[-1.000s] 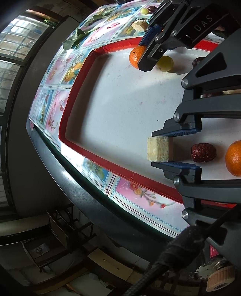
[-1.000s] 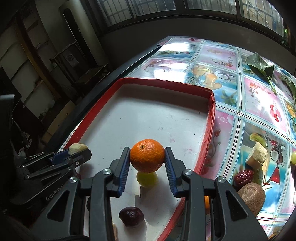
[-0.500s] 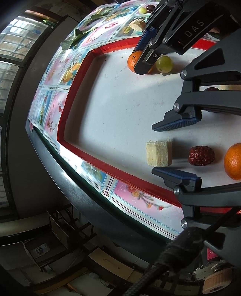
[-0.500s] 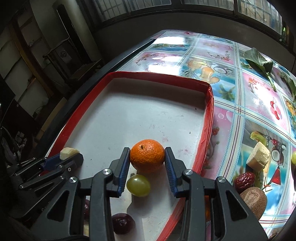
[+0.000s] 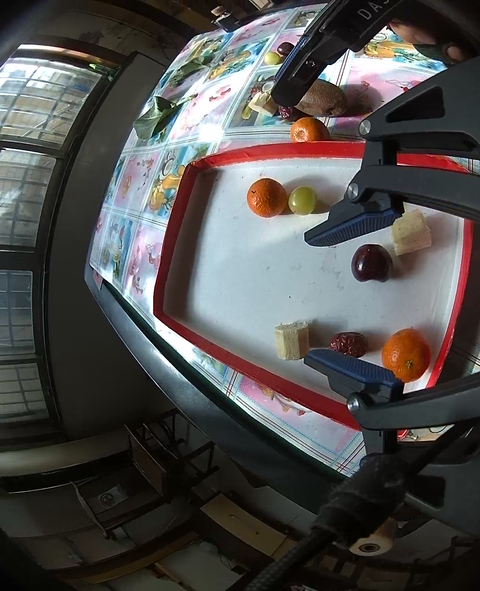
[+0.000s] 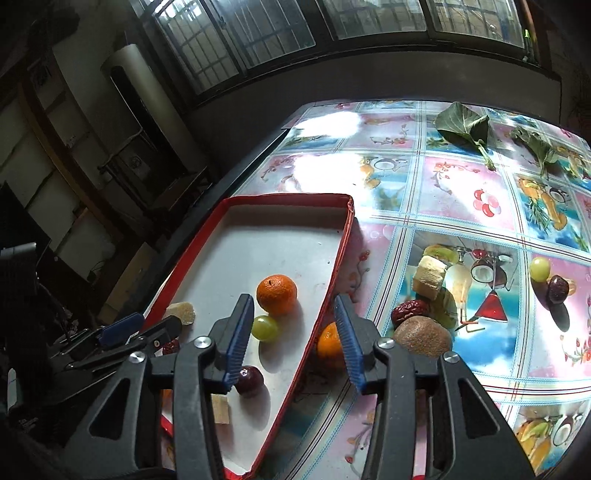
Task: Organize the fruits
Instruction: 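Carry the banana chunk and orange into the red tray and open both tools, then grasp the brown kiwi with the left tool while the right tool grasps a dark plum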
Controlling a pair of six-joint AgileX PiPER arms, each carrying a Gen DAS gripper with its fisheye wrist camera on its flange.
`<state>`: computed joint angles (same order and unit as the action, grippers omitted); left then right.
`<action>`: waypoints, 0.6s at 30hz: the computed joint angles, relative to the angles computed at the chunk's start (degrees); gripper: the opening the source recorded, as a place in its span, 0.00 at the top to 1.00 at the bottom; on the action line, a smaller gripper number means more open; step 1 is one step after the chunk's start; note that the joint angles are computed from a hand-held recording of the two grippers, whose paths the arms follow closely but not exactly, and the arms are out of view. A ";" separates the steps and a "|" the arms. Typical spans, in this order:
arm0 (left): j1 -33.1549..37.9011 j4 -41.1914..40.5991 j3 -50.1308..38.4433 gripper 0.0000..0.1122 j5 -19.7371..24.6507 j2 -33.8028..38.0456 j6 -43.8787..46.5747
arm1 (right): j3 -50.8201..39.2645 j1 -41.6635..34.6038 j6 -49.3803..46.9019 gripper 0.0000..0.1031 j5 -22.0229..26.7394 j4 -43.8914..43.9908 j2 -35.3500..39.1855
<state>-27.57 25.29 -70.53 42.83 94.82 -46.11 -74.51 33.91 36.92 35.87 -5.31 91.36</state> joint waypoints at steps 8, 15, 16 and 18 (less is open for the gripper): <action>-5.70 3.86 0.32 0.44 2.22 -1.57 -5.00 | 8.75 -2.08 0.00 0.54 -1.12 0.95 -8.04; -9.39 4.93 -0.33 0.42 3.64 -1.46 -6.51 | 15.90 -4.52 1.12 0.54 -1.40 1.16 -15.25; -9.94 5.15 -0.42 0.42 3.93 -1.45 -6.82 | 16.80 -4.83 1.64 0.54 -1.34 0.89 -16.23; -10.54 4.97 -0.85 0.39 4.34 -1.15 -6.56 | 18.61 -5.53 2.02 0.54 -1.44 0.81 -18.06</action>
